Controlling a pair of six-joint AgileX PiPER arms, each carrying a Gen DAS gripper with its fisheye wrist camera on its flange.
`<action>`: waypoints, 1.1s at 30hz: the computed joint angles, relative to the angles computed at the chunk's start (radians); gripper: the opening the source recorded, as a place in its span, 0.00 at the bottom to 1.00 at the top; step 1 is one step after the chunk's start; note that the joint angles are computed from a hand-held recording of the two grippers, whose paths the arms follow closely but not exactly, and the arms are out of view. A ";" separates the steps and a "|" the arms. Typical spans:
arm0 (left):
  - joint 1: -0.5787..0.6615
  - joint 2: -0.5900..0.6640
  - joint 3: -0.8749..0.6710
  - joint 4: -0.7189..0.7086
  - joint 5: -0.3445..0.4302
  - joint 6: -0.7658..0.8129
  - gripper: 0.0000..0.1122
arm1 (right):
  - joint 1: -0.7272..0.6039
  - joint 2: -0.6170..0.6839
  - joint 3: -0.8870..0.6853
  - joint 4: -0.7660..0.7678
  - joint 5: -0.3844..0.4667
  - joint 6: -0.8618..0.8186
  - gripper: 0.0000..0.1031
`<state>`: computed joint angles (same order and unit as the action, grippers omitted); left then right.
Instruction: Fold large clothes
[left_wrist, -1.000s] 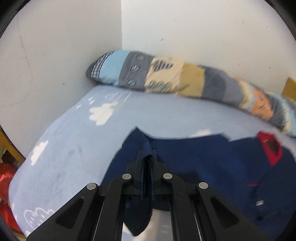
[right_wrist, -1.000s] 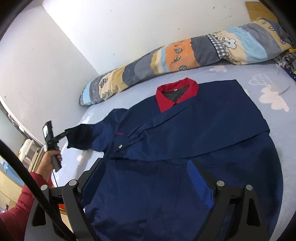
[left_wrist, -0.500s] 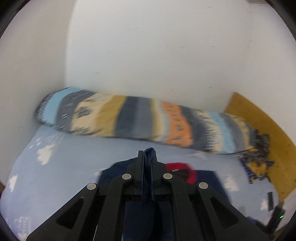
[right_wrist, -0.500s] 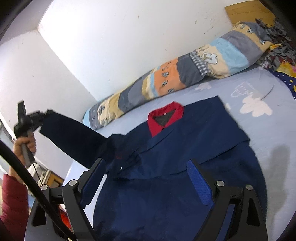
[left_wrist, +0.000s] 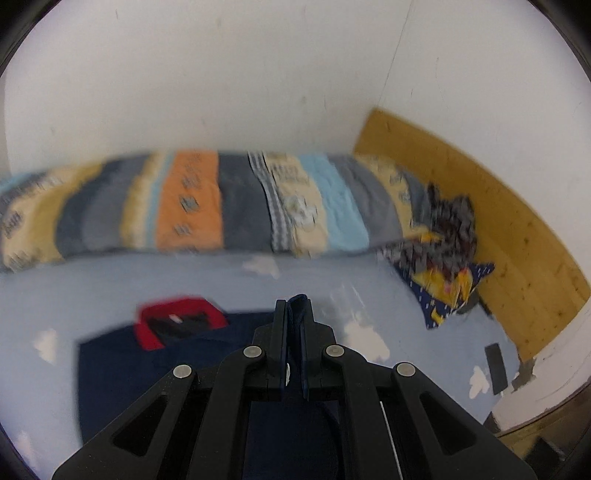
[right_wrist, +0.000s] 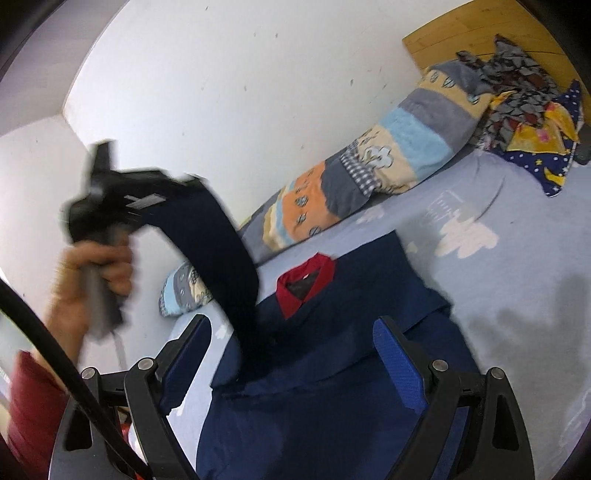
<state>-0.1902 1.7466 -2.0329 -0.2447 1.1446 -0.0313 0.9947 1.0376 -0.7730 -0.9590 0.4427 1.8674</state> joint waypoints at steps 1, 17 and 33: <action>-0.023 -0.003 0.100 -0.002 -0.072 0.008 0.05 | -0.004 -0.007 0.003 0.004 0.003 -0.004 0.90; 0.170 -0.140 0.938 -0.080 -0.616 0.367 0.70 | -0.091 -0.026 0.030 0.067 0.002 -0.053 0.90; 0.944 -0.215 1.156 -0.625 -0.582 1.183 0.75 | -0.155 0.153 -0.039 0.314 -0.028 -0.328 0.90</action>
